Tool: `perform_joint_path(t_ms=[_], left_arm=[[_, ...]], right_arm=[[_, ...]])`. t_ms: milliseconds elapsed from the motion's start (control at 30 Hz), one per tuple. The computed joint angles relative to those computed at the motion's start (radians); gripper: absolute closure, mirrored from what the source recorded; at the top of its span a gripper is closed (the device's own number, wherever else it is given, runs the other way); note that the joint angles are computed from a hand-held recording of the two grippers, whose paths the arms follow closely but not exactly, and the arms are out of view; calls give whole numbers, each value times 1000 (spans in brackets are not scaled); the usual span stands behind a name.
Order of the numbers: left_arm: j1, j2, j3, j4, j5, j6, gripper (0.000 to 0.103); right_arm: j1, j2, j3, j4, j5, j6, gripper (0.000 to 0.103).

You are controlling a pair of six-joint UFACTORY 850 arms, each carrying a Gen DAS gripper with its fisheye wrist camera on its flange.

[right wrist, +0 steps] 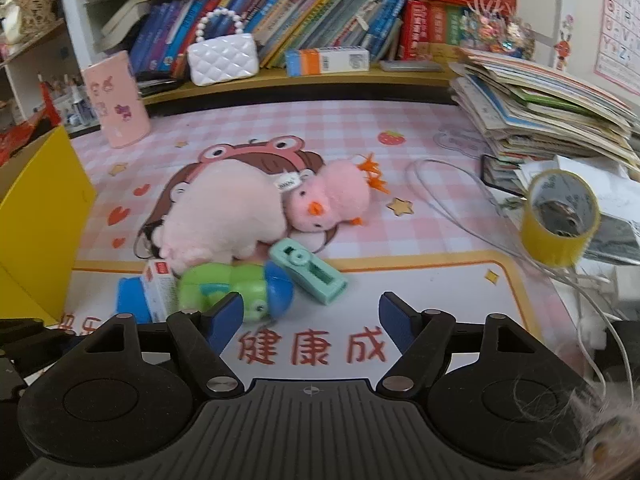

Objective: Organize objects
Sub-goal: 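Grasp the white charger with the left tool while the right tool grasps the green toy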

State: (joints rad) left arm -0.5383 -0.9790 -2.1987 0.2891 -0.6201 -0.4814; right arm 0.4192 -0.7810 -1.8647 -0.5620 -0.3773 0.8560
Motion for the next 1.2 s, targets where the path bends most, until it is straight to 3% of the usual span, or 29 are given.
perform_joint_path(t_ms=[233,500,600,767,833,933,1100,1200], left_arm=[[17,83,120,106,52,-188,60],[25,145,205,175,76,-296,60],[25,153,218,189,76,-306,60],[29,179,259,206,82,-331,60],[29,189,274,218,87,-345,60],[31,209,304,242,102,-375,60],[36,245,358,270,137,-421,60],[40,266,390,273,161,-437,60]], right_arm=[[-1,-65,-94,216,0,-229,22],[-3,-140,-228,352,-52,-333,18],[12,-166,-268,244,-102,-260,18],[13,-200,-304,260,-144,-243,19],[15,-217,-325,249,-170,-230,28],[22,-194,-286,166,-138,-169,31],[42,-106,-163,-110,-71,86,31],[52,-58,-109,-161,-48,155,31]])
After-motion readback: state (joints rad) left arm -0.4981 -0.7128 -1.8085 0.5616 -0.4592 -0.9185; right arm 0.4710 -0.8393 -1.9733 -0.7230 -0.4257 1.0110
